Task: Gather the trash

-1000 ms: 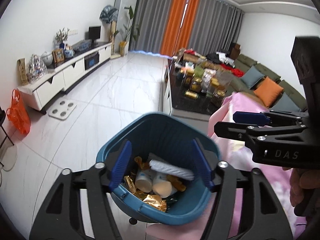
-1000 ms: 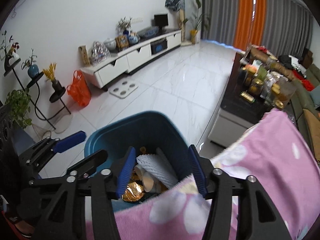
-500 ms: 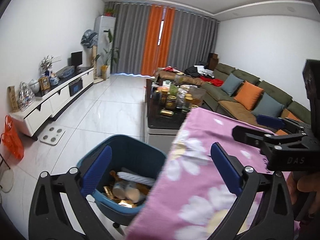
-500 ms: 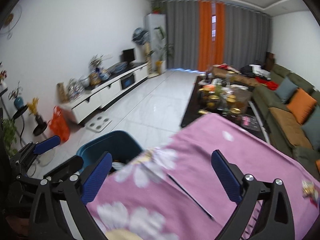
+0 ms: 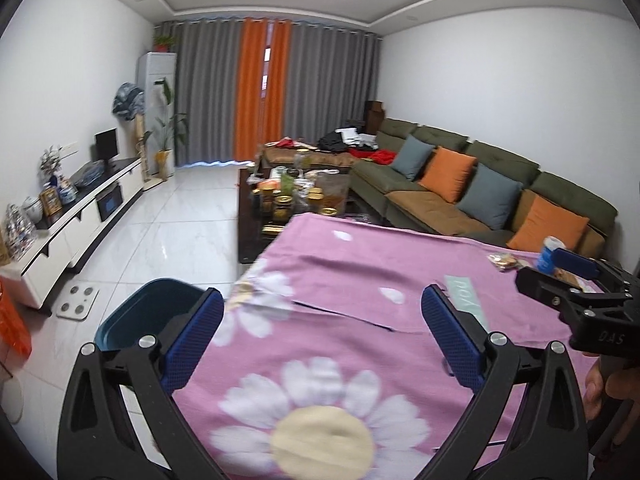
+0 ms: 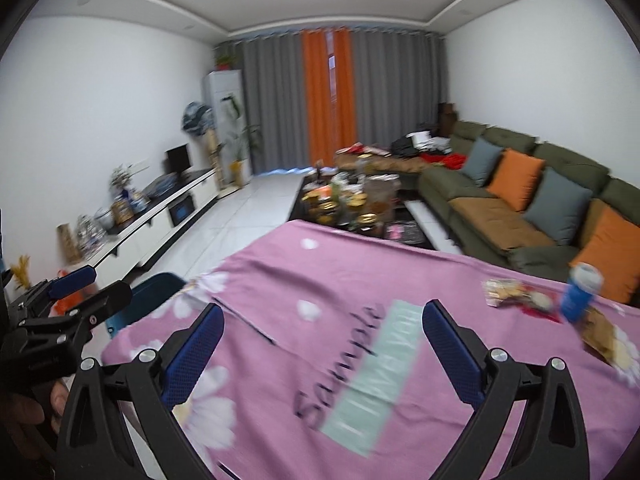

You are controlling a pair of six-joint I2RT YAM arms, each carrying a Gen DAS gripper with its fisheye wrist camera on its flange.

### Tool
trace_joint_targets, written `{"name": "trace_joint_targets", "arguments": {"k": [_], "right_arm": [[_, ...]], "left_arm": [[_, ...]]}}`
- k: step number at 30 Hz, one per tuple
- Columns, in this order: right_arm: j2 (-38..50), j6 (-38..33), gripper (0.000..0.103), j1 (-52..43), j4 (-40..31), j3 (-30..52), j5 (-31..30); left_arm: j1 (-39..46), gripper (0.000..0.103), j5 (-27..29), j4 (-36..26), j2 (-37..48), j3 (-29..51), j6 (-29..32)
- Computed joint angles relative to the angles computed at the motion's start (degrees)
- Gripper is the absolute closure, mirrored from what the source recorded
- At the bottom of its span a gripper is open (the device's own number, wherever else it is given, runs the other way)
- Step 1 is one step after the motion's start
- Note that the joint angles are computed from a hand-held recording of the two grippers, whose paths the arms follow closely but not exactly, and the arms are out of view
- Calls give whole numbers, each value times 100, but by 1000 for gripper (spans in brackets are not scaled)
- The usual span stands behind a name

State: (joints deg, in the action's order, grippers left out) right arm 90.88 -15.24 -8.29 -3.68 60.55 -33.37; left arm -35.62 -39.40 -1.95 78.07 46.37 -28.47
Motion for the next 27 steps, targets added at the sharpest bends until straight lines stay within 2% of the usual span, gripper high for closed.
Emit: {"name": "trace_joint_targets", "arguments": {"k": [8, 19, 27], "right_arm": [[-609, 45, 7, -1180, 549, -775, -451], [-1243, 189, 7, -2309, 1301, -1728, -865], [-1904, 430, 7, -2965, 1788, -2418, -1133]], "left_arm": [[-649, 6, -161, -20, 246, 446, 171], [-1699, 6, -719, 1018, 348, 285, 679], [-2366, 6, -1081, 1466, 300, 85, 826]]}}
